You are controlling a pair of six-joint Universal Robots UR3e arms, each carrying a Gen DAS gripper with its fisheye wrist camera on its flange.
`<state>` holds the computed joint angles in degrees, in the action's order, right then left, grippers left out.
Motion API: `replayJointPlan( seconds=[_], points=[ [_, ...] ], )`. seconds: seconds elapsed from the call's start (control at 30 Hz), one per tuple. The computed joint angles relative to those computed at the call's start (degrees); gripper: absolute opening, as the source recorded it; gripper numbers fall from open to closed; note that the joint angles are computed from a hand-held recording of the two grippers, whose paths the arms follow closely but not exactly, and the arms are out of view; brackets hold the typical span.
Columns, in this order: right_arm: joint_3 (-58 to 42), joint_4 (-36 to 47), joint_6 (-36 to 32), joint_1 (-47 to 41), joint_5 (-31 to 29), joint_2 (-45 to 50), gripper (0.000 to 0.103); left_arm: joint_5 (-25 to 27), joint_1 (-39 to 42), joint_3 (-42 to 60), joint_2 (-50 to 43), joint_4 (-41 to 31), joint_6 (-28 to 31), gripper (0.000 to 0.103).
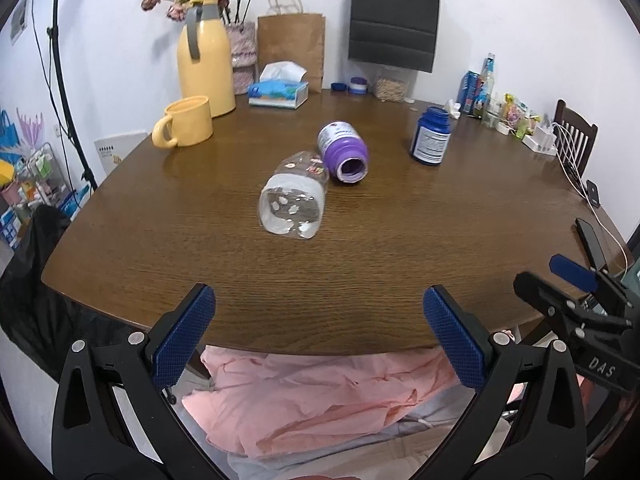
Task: Flip cup upright
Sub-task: 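Reach the left gripper to the clear sticker cup and close on it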
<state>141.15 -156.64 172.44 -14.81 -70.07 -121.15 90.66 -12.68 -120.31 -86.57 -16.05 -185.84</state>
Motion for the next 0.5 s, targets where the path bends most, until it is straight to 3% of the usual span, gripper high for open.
replayJointPlan(
  seconds=[0.23, 0.5],
  points=[
    [-6.3, -9.7, 1.1, 4.2, 0.6, 18.1, 0.084, -0.9, 5.0, 4.2, -6.9, 3.8, 1.1, 0.103],
    [-20.5, -12.5, 1.7, 8.6, 2.5, 34.4, 0.084, -9.6, 8.7, 16.6, -19.5, 2.7, 6.2, 0.101]
  ],
)
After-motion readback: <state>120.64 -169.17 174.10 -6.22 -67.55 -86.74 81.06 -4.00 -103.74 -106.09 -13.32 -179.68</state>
